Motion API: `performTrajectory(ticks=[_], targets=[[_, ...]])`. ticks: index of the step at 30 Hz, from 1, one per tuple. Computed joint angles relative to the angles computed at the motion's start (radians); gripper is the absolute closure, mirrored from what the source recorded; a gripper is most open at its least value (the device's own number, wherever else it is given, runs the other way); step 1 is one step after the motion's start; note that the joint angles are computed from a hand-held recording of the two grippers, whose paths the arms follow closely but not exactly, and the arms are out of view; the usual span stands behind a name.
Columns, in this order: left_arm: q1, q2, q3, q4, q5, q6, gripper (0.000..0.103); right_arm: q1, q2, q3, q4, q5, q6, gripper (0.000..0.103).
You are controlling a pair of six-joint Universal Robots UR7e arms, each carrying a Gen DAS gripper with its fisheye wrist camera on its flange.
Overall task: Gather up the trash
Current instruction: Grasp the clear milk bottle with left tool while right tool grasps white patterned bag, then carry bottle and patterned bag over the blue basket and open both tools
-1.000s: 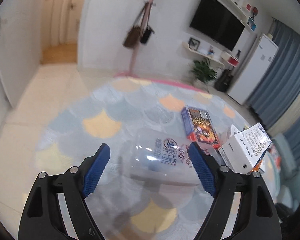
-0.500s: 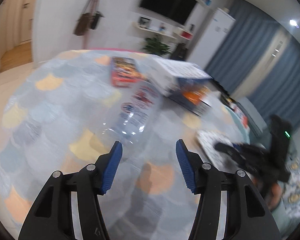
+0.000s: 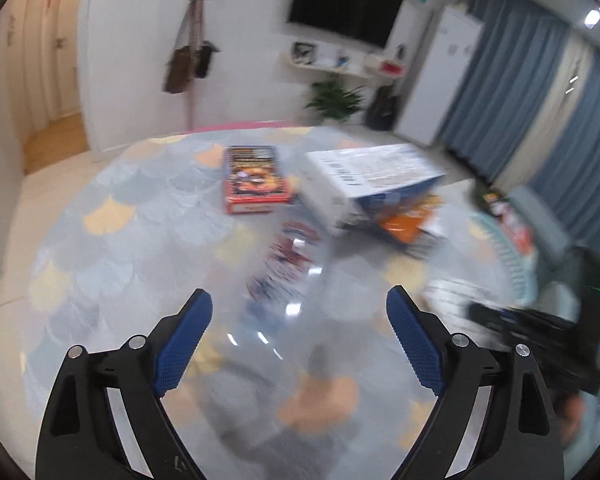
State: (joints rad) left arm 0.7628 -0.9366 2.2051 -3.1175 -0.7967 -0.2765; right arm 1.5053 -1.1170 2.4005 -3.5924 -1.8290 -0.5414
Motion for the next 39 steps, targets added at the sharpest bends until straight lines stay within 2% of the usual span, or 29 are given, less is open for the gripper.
performTrajectory(ticks=[4,6,11,16,18,22,24,27,33,39], targets=[[0.012,0.066,-0.1,0.155,0.096,-0.009,0.02,-0.002,-0.002,-0.001,0.007,0.002,-0.003,0.097],[0.014,0.084,-0.138,0.222,0.122,-0.016,0.021,0.001,0.001,0.0,0.0,-0.002,-0.008,0.097],[0.005,0.111,-0.174,0.319,0.162,-0.046,0.041,0.003,-0.002,0.006,-0.015,0.004,-0.016,0.097],[-0.011,0.066,-0.094,0.225,0.12,-0.087,0.047,0.013,-0.014,0.03,-0.058,-0.009,-0.042,0.099],[-0.033,0.035,-0.016,0.108,0.109,-0.097,0.048,0.015,-0.029,0.037,-0.063,-0.003,-0.047,0.099],[-0.087,-0.015,0.096,0.021,0.14,-0.179,0.049,0.021,-0.059,0.048,-0.079,0.002,-0.052,0.099],[-0.114,-0.037,0.126,0.023,0.145,-0.213,0.049,0.027,-0.073,0.053,-0.09,-0.003,-0.046,0.099],[-0.174,-0.067,0.176,-0.031,0.162,-0.223,0.049,0.031,-0.08,0.059,-0.122,-0.013,-0.051,0.099],[-0.242,-0.044,0.158,-0.109,0.141,-0.178,0.049,0.01,-0.141,0.076,-0.14,0.013,-0.048,0.099],[-0.265,0.062,0.049,-0.198,0.067,-0.044,0.049,-0.029,-0.237,0.08,-0.15,0.035,-0.047,0.099]])
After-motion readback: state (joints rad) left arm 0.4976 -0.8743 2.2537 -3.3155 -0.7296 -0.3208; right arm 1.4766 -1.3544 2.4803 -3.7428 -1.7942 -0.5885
